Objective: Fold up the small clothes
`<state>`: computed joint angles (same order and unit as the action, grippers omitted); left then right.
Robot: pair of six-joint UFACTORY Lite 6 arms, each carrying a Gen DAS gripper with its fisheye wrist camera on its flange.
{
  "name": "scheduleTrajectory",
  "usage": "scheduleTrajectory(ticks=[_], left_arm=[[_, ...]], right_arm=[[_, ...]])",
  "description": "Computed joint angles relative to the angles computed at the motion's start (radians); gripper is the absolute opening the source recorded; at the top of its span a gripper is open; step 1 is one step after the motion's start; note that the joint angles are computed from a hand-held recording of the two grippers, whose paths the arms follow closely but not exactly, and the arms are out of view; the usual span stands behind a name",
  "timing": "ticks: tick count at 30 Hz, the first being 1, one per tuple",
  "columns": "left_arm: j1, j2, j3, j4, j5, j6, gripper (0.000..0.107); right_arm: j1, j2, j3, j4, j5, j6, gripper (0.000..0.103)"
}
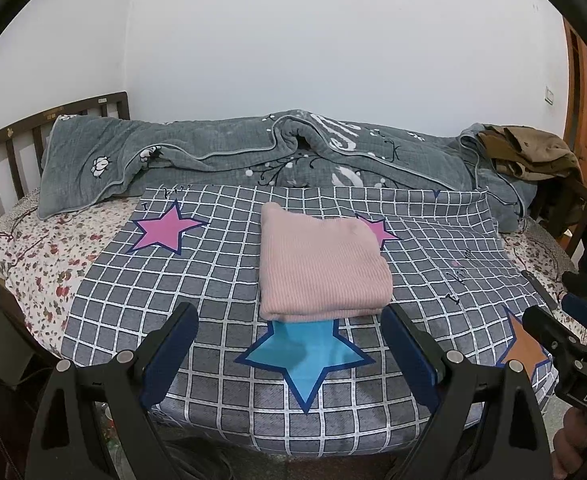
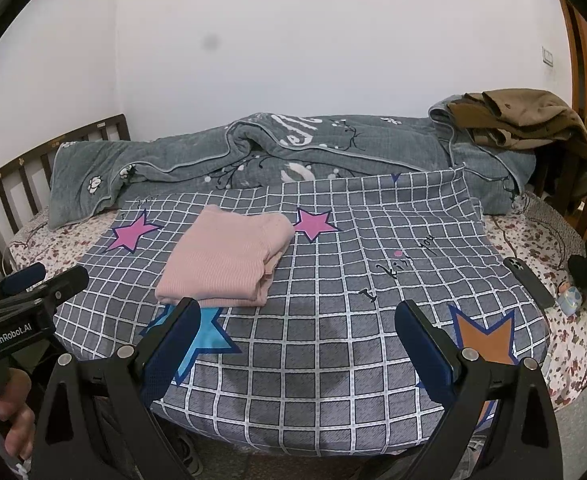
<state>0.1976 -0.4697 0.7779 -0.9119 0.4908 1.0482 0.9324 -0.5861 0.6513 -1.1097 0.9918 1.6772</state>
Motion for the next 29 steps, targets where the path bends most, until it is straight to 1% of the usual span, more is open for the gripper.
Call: scheduleTrajectory(ticks=[23, 29], left_arm=[[-0.004, -0.008, -0.009, -0.004, -0.006, 0.003, 0.093], [-0.004, -0.010, -0.008, -0.001, -0.003, -0.002, 0.093]], right_arm=[[0.004, -0.002, -0.006, -0.002, -0.001, 0.006, 0.096], [0.035, 0.010, -0.006, -0.009, 0.022, 0.034, 0.096]])
